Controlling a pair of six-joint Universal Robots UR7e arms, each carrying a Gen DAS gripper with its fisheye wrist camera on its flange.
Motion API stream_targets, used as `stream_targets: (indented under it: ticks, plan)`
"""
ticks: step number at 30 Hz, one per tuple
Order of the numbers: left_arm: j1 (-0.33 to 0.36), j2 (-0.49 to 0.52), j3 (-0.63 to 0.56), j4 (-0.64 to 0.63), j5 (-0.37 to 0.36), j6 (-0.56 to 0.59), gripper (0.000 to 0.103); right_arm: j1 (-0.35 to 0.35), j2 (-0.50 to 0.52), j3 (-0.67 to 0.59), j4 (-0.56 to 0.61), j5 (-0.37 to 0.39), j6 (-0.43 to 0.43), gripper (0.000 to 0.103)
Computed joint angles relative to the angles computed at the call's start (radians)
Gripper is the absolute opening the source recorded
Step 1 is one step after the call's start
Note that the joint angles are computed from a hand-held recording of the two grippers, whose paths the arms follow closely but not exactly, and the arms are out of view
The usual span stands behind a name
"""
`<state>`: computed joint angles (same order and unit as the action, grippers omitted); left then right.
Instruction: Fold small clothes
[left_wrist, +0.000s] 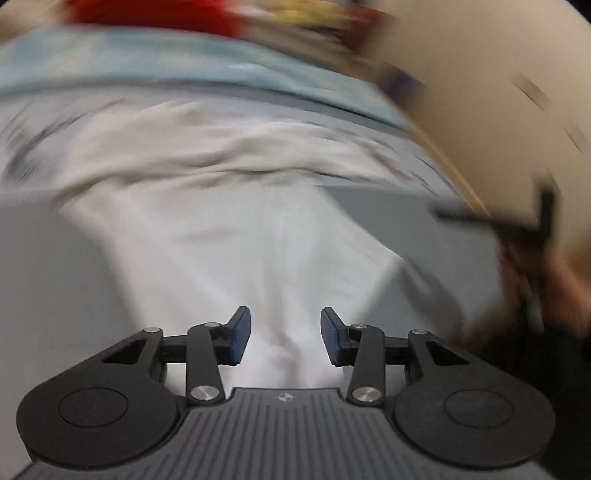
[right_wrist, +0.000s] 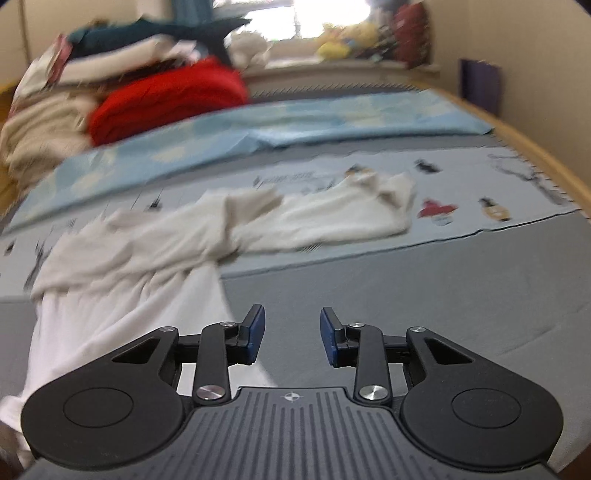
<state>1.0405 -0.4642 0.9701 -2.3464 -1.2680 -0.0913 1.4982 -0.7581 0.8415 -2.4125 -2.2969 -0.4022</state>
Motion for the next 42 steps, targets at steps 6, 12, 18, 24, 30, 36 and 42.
stream_targets:
  ticks: [6, 12, 18, 24, 30, 36, 42]
  plan:
    - [0.029, 0.101, -0.230, 0.280, 0.179, -0.271, 0.045, -0.006, 0.104, -0.162, 0.290, -0.031, 0.104, 0.041]
    - [0.034, 0.190, -0.404, 0.534, 0.215, -0.335, 0.049, -0.023, 0.250, -0.387, 0.557, -0.112, 0.233, 0.043]
    - [0.035, 0.323, -0.654, 0.752, 0.248, -0.412, 0.048, -0.032, 0.308, -0.446, 0.651, -0.169, 0.192, 0.040]
    - [0.006, 0.340, -0.631, 0.697, 0.375, -0.336, 0.004, -0.030, 0.243, -0.350, 0.539, -0.168, 0.105, 0.004]
    - [-0.023, 0.411, -0.698, 0.561, 0.345, -0.193, 0.003, -0.063, 0.109, -0.277, 0.622, -0.232, 0.195, 0.003]
    - [-0.051, 0.434, -0.710, 0.564, 0.283, -0.081, 0.003, -0.089, -0.041, -0.167, 0.848, -0.257, 0.313, 0.003]
    - [-0.054, 0.341, -0.600, 0.772, 0.466, -0.205, 0.003, -0.084, -0.085, -0.108, 0.802, -0.174, 0.216, 0.011]
